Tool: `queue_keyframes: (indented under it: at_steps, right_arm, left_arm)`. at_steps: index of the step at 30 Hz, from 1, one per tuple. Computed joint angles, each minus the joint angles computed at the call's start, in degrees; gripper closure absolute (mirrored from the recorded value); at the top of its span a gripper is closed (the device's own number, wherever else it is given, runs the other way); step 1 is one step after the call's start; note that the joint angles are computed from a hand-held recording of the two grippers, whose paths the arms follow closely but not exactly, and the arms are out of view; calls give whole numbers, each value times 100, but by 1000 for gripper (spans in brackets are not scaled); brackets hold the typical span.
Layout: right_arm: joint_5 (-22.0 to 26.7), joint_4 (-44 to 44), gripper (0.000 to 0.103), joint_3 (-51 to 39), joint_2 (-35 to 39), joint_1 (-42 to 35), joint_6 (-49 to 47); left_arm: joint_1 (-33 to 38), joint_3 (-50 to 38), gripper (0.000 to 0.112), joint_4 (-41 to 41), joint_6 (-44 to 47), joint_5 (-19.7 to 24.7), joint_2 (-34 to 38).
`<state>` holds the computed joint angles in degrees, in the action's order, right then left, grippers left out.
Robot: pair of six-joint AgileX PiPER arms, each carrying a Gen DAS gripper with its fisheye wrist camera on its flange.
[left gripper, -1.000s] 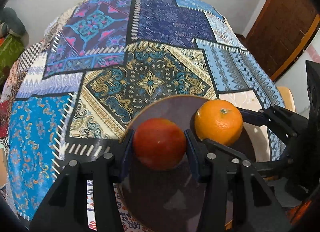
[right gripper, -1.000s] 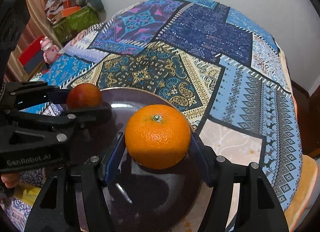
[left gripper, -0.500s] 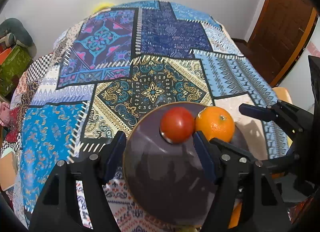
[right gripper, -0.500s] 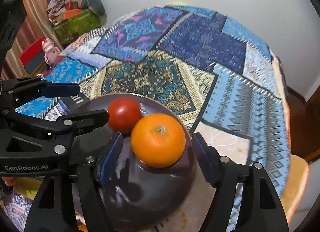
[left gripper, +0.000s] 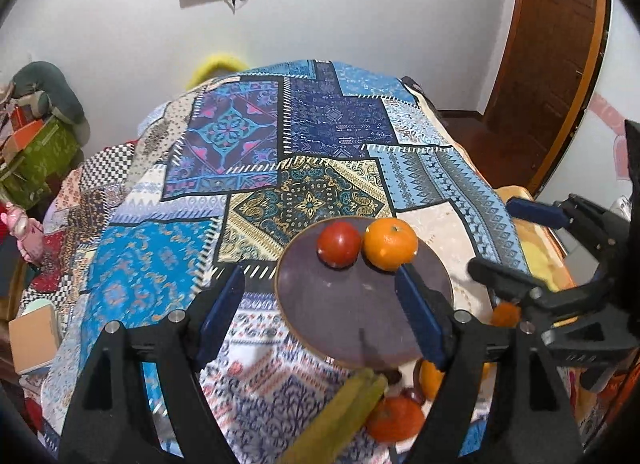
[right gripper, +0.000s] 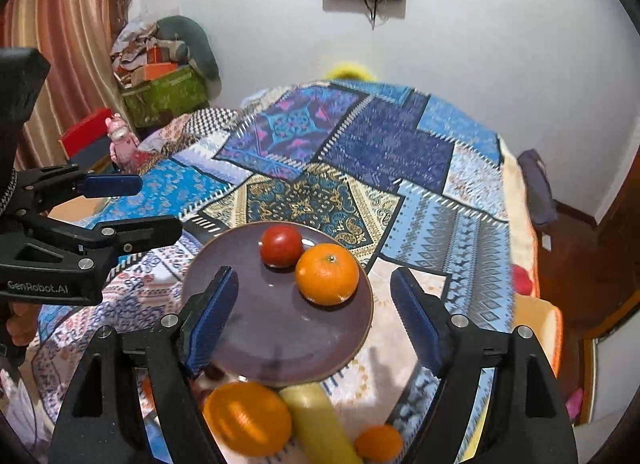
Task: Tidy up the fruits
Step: 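Move the left gripper to the pale green gourd and grasp it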
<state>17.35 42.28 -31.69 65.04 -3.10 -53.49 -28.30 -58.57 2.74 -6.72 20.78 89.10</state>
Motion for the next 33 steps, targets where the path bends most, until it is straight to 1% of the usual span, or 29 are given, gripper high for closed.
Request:
queue_keyframes:
  at_steps: [3, 6, 9, 13, 15, 16, 17, 19, 21, 23, 26, 28, 29, 30, 32, 33]
  right_arm:
    - [88, -219, 26, 249, -516, 17, 298]
    - [179, -239, 26, 475, -891, -6, 382]
    - [165, -652, 25, 732, -1251, 114, 915]
    - [97, -1340, 25, 1058, -1558, 297, 1750]
    - [127, -1346, 24, 1218, -1645, 277, 1804]
    - [160, -1184, 24, 1293, -1644, 218, 1674]
    - [211, -861, 24, 1350, -1561, 116, 1342]
    - [230, -693, 24, 1454, -1471, 79, 1165]
    - [98, -698, 24, 1572, -1337, 160, 1197]
    - [-22, -439, 24, 1625, -1116, 212, 953]
    - [-263, 43, 24, 1710, -795, 330, 525]
    - [-351, 630, 24, 1730, -572, 350, -1]
    - [-349, 1049, 24, 1726, -438, 308, -418]
    - [-388, 1253, 24, 1751, -375, 323, -605]
    - [-583, 1671, 24, 1771, -150, 429, -968]
    - [-661, 1964, 24, 1767, -9, 457, -1247]
  left_arm:
    - [1, 459, 35, 19, -29, -40, -443]
    - [-26, 829, 34, 126, -135, -61, -771]
    - [-25, 1197, 33, 126, -189, -120, -1023]
    - [119, 1638, 30, -492, 374, -255, -1128]
    - [164, 1786, 30, -625, 507, -331, -1039]
    - [183, 1844, 30, -645, 511, -374, -973]
    - [202, 1885, 30, -675, 521, -406, -887]
    - [274, 1958, 30, -1013, 840, -467, -741]
    - [346, 2034, 30, -1511, 1326, -549, -590]
    - [353, 2084, 30, -1784, 1618, -638, -444]
    - [300, 2055, 30, -1868, 1752, -767, -180]
    - [298, 2013, 30, -2118, 2010, -816, -8]
    - [317, 1985, 30, -2486, 2370, -813, 74]
    - [351, 1967, 32, -2944, 2832, -789, 133]
    - [373, 1949, 35, -3601, 3455, -811, 192]
    - [403, 1945, 38, -4028, 3899, -782, 213]
